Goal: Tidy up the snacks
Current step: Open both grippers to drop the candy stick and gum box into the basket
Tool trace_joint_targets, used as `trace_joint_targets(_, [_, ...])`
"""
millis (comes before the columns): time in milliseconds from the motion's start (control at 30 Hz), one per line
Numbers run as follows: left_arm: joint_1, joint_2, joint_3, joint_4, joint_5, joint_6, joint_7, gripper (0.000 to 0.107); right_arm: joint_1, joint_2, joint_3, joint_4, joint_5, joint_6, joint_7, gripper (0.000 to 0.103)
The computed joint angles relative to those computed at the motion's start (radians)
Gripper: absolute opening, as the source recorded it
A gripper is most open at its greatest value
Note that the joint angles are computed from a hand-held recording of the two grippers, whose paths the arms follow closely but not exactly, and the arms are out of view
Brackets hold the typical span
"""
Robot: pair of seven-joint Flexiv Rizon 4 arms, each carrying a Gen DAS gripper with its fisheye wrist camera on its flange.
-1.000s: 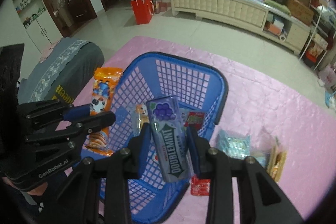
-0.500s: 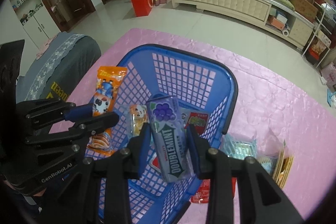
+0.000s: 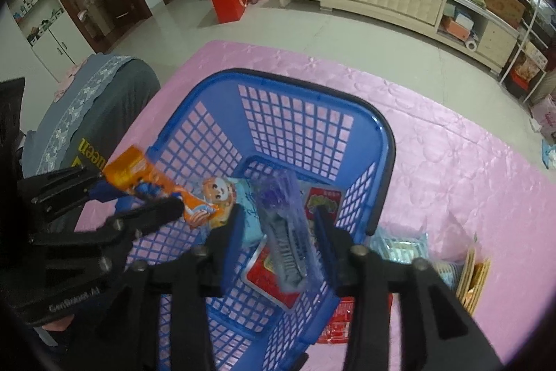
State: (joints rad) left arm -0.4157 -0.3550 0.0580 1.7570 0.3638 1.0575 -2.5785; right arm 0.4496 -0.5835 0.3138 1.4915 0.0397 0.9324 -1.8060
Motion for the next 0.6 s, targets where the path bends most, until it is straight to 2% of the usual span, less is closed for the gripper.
trace_joint_targets(33, [-0.004,0.002,0.001,-0.001,0.006,-0.007,0.0,0.04,0.005,0.007,-0.006,0.014,-0.009,0.018,0.001,0.067])
trace_joint_targets(133, [-0.016,0.013,0.003,-0.007,0.031,-0.035,-0.006,0.043,0.007,0.019,-0.014,0.035,-0.026,0.038,0.008,0.073])
trace_joint_targets(233, [-0.026,0.029,0.001,-0.009,0.058,-0.048,-0.028,0.06,-0.003,0.036,-0.011,0.051,-0.024,0.039,0.009,0.074])
trace_joint_targets(600, [-0.068,0.076,-0.039,-0.068,0.163,-0.168,-0.1,0.061,-0.059,0.152,0.002,0.16,0.022,0.088,0.004,0.076])
